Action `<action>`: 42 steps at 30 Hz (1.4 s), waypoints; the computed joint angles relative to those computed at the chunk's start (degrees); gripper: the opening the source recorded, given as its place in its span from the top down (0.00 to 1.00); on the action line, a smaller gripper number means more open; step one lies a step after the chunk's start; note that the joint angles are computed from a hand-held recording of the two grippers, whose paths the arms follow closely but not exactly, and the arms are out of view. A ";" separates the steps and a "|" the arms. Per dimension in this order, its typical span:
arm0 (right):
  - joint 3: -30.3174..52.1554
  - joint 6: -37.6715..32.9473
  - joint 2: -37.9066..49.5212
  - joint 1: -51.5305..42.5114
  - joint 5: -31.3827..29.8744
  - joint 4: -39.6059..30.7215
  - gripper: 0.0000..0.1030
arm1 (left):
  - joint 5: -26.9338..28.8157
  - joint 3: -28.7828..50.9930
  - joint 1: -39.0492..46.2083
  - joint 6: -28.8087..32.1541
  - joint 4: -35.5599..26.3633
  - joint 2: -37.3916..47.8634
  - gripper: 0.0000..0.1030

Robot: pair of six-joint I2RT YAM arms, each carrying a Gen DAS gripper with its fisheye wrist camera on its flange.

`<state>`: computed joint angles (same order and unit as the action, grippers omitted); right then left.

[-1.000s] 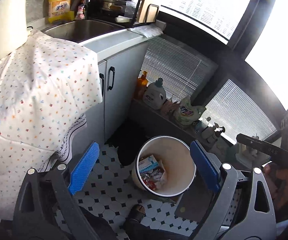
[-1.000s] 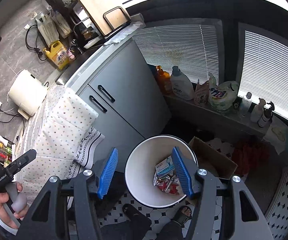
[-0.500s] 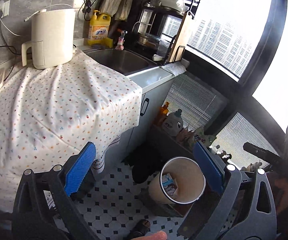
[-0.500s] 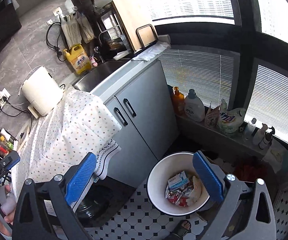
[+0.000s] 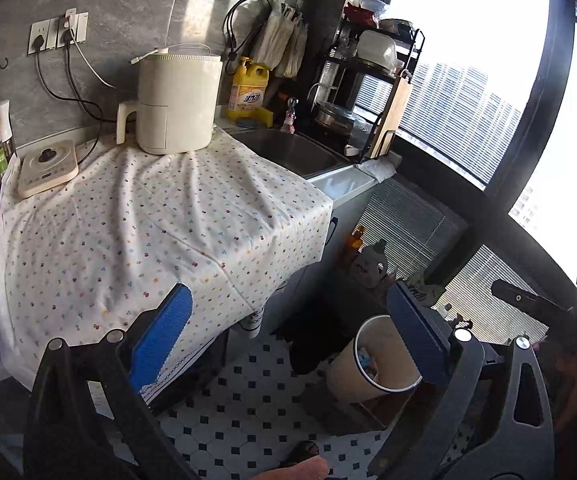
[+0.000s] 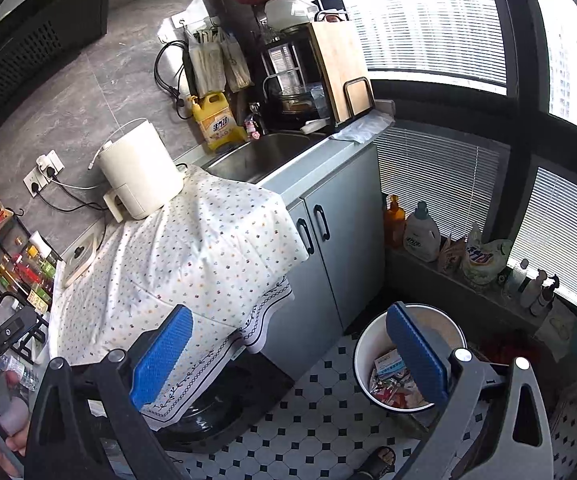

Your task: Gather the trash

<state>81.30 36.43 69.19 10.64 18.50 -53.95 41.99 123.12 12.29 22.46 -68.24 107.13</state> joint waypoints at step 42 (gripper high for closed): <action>14.16 10.98 12.13 23.47 15.80 -7.04 0.08 | 7.95 7.17 20.50 11.24 -8.97 2.22 0.06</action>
<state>95.47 47.41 81.31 34.11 34.30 -60.99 49.94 130.28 32.79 33.70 -77.21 109.35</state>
